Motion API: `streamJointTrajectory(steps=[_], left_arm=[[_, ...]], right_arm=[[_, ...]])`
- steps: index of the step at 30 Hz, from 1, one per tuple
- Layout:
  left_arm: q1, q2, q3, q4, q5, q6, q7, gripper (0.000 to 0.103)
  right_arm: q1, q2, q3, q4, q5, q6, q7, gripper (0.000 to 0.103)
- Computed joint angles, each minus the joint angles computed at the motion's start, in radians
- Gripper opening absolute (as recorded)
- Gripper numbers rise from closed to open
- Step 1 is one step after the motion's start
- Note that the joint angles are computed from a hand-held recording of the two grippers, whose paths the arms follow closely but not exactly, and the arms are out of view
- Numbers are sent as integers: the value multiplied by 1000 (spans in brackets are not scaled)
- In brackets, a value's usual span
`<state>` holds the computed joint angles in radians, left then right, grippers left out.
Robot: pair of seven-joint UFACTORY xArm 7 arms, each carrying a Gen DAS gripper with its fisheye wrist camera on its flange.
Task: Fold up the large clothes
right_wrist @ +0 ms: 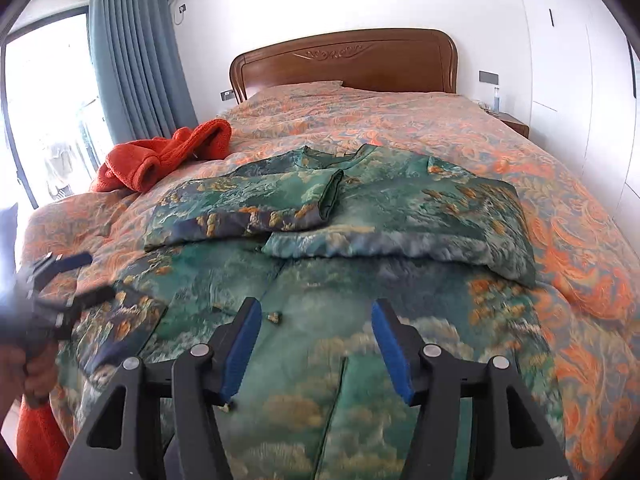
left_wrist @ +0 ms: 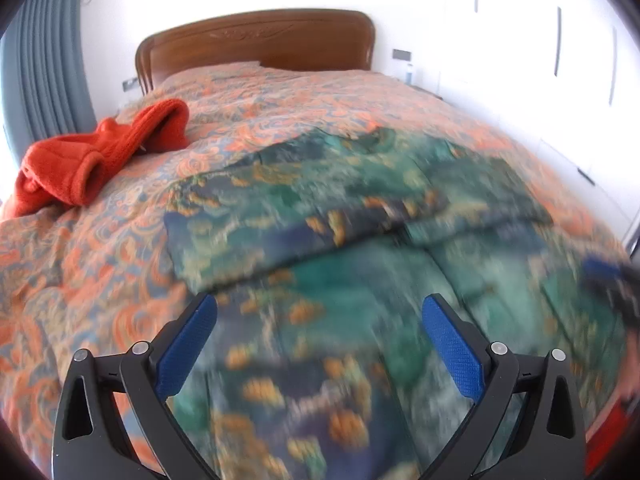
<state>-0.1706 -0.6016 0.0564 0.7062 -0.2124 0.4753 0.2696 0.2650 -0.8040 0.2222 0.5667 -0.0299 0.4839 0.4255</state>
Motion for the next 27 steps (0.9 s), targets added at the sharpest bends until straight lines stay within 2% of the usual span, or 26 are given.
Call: streamJointTrajectory(steps=[4, 7, 9, 11, 15, 18, 20, 23, 25, 27], left_arm=[[15, 280, 32, 226, -53, 9, -35, 102], [62, 410, 5, 309, -55, -17, -86, 102], [94, 499, -22, 363, -11, 4, -137, 102], [119, 561, -38, 403, 37, 60, -195, 102], [134, 563, -57, 379, 63, 37, -195, 102], [140, 568, -58, 401, 43, 51, -182, 102], [146, 578, -54, 425, 10, 70, -179, 102], [156, 580, -50, 441, -44, 96, -158, 102], [159, 582, -52, 441, -26, 95, -157, 102], [160, 585, -56, 434, 10, 81, -163, 102]], right_arm=[[35, -151, 8, -85, 31, 62, 44, 59], [56, -194, 24, -119, 36, 95, 56, 59], [65, -204, 25, -135, 36, 105, 59, 59], [69, -204, 15, -142, 44, 109, 65, 59], [70, -175, -30, -127, 67, 117, 58, 59], [70, -48, -69, -36, 74, 90, -7, 59], [59, 109, -87, 79, 87, 58, -40, 59], [87, 387, -125, 291, 138, -17, -133, 59], [91, 553, -125, 431, 165, -37, -186, 59], [58, 710, -92, 567, 104, -50, -169, 59]])
